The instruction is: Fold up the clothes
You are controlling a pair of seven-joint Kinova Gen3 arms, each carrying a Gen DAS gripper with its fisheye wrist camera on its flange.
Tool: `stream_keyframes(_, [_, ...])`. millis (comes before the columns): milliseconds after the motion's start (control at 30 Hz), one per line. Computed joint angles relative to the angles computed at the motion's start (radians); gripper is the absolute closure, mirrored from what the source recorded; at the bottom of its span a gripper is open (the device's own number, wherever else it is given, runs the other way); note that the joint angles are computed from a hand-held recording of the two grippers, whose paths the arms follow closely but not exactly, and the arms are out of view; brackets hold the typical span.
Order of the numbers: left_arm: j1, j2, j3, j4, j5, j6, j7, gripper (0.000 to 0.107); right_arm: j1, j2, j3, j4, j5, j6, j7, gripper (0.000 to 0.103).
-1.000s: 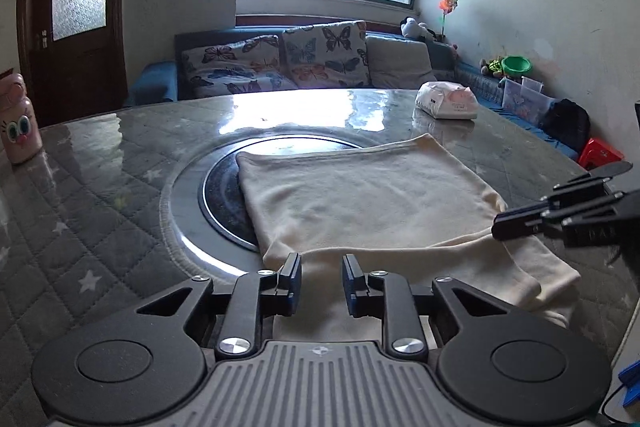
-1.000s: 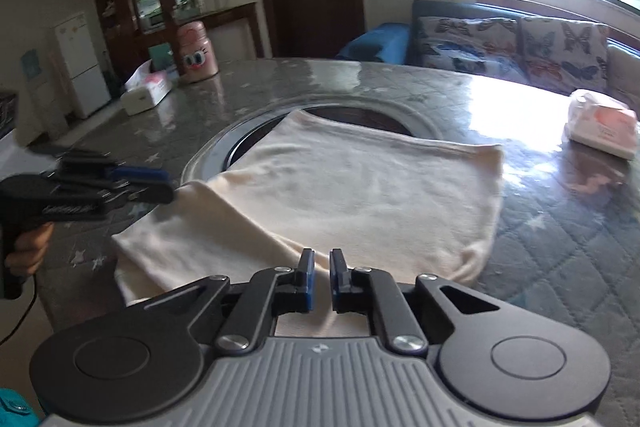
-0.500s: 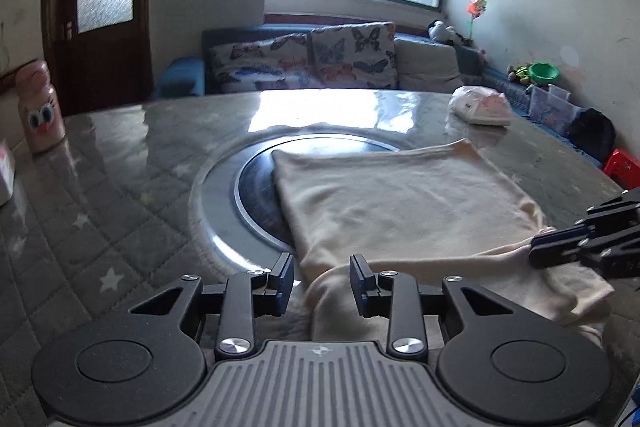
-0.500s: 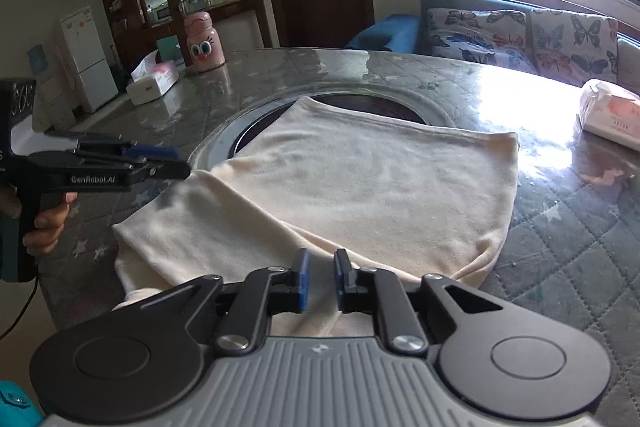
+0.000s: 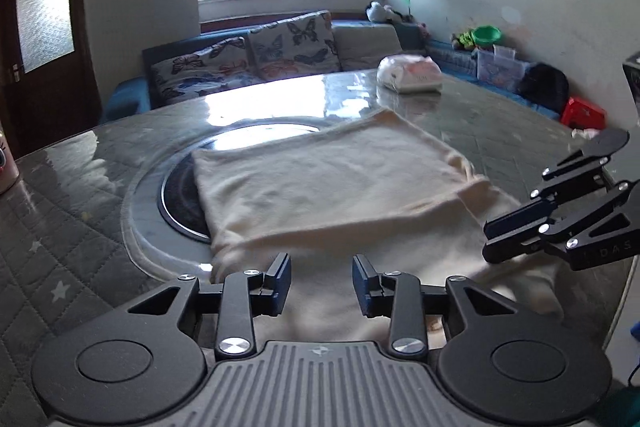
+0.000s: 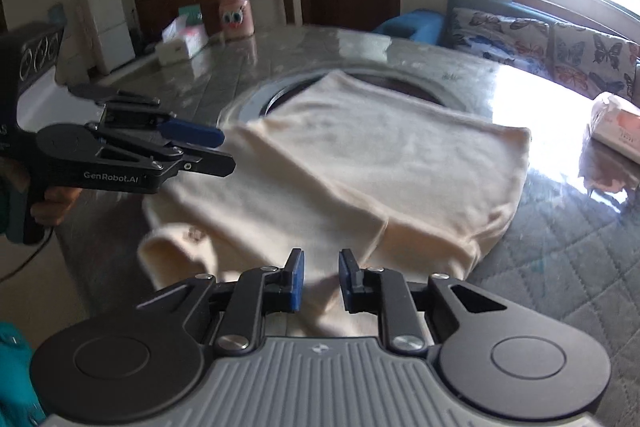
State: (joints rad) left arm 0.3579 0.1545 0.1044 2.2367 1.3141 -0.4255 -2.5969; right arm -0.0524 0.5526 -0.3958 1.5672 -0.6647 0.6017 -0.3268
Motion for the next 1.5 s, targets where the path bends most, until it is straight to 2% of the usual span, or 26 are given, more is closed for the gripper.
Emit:
stream_keyframes(67, [0.012, 0.007, 0.007, 0.000, 0.031, -0.006, -0.037, 0.071, 0.007, -0.010, -0.007, 0.022, -0.003, -0.020, 0.020, 0.085])
stream_keyframes(167, [0.024, 0.002, 0.017, 0.007, 0.014, -0.014, -0.021, 0.068, 0.032, -0.023, -0.031, 0.042, -0.029, -0.033, 0.058, 0.085])
stream_keyframes(367, [0.038, 0.016, 0.017, 0.000, 0.032, -0.016, -0.040, 0.067, 0.007, -0.017, -0.005, 0.027, -0.013, -0.019, 0.042, 0.085])
stream_keyframes(500, [0.041, 0.016, 0.020, -0.002, 0.043, -0.025, -0.043, 0.061, 0.011, -0.008, -0.018, 0.004, -0.041, -0.034, 0.040, 0.072])
stream_keyframes(567, [0.042, 0.017, 0.022, -0.005, 0.054, -0.030, -0.051, 0.060, -0.004, 0.003, -0.017, -0.015, -0.038, -0.045, 0.029, 0.072])
stream_keyframes(633, [0.043, 0.016, 0.025, -0.005, 0.062, -0.036, -0.055, 0.056, -0.024, 0.019, -0.012, -0.035, -0.026, -0.053, 0.008, 0.066])
stream_keyframes(733, [0.043, 0.011, 0.030, -0.003, 0.075, -0.046, -0.063, 0.054, -0.053, 0.044, -0.003, -0.061, 0.006, -0.064, -0.033, 0.063])
stream_keyframes(833, [0.043, 0.000, 0.036, 0.005, 0.079, -0.052, -0.070, 0.052, -0.065, 0.061, -0.005, -0.071, 0.038, -0.079, -0.062, 0.056])
stream_keyframes(1167, [0.064, -0.074, 0.075, 0.062, 0.123, -0.088, -0.136, 0.042, 0.008, 0.034, -0.068, -0.025, 0.052, -0.094, -0.042, 0.052])
stream_keyframes(1367, [0.079, -0.127, 0.105, 0.107, 0.128, -0.084, -0.177, 0.041, 0.057, -0.012, -0.074, 0.038, 0.028, -0.088, 0.012, 0.051])
stream_keyframes(1500, [0.084, -0.128, 0.117, 0.117, 0.135, -0.078, -0.200, 0.040, 0.086, -0.041, -0.076, 0.077, -0.005, -0.087, 0.066, 0.046])
